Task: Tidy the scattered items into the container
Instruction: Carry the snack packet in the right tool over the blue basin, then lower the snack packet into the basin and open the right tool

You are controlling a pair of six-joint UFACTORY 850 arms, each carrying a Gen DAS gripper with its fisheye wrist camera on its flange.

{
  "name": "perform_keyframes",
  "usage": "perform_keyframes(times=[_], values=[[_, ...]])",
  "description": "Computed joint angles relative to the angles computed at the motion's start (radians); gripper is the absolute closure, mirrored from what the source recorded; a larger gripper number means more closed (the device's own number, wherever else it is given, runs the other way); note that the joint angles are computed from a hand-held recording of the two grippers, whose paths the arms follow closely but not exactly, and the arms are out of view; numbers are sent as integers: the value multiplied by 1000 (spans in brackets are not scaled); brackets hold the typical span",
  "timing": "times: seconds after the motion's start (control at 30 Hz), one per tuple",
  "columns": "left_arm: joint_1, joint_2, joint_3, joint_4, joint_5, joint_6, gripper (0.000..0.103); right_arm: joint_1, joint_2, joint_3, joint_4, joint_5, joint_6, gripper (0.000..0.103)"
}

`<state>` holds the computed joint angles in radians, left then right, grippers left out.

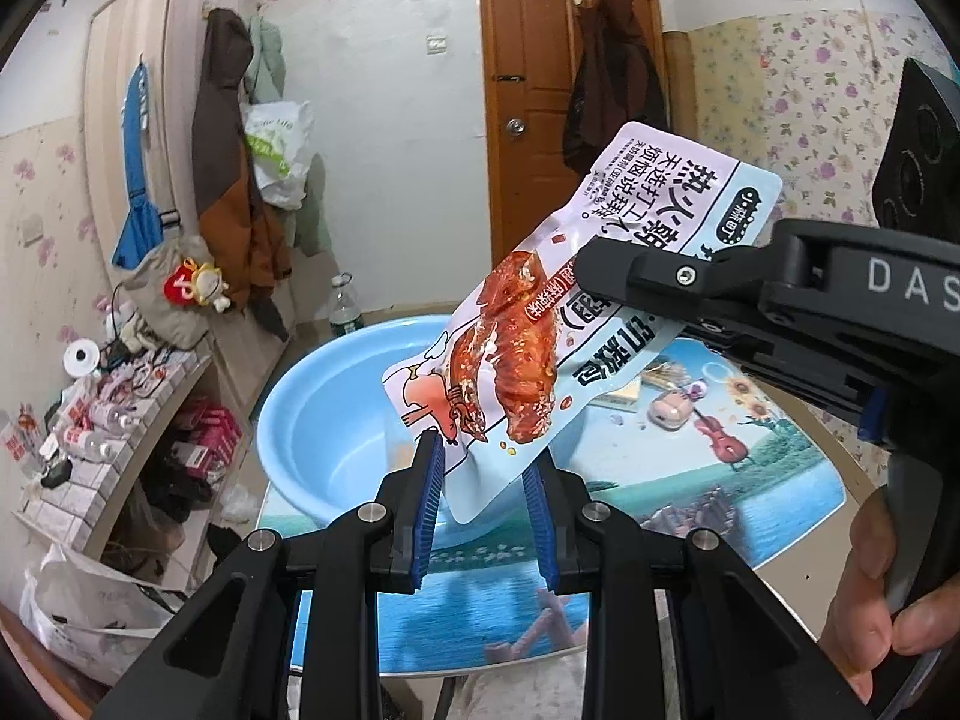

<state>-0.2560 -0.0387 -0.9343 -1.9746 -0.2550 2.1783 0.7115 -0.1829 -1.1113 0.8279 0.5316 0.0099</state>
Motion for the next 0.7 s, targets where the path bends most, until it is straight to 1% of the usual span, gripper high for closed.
perform_keyframes(times=[0.23,0.37,0.5,0.57,0.7], values=[[31,-77,-57,46,11,-57,75,-49,-105,-112,-73,-91,42,96],[45,-123,-94,108,13,-132,75,-69,-153,-164,-107,-132,67,96],[43,-158,-120,79,31,-105,75,-90,-190,-197,-142,-160,103,96],[43,-176,-135,89,37,-119,75,-103,-209,-217,-159,-179,116,96],[48,-213,-168,108,48,-154,75,-127,-248,-251,-230,-208,197,95]])
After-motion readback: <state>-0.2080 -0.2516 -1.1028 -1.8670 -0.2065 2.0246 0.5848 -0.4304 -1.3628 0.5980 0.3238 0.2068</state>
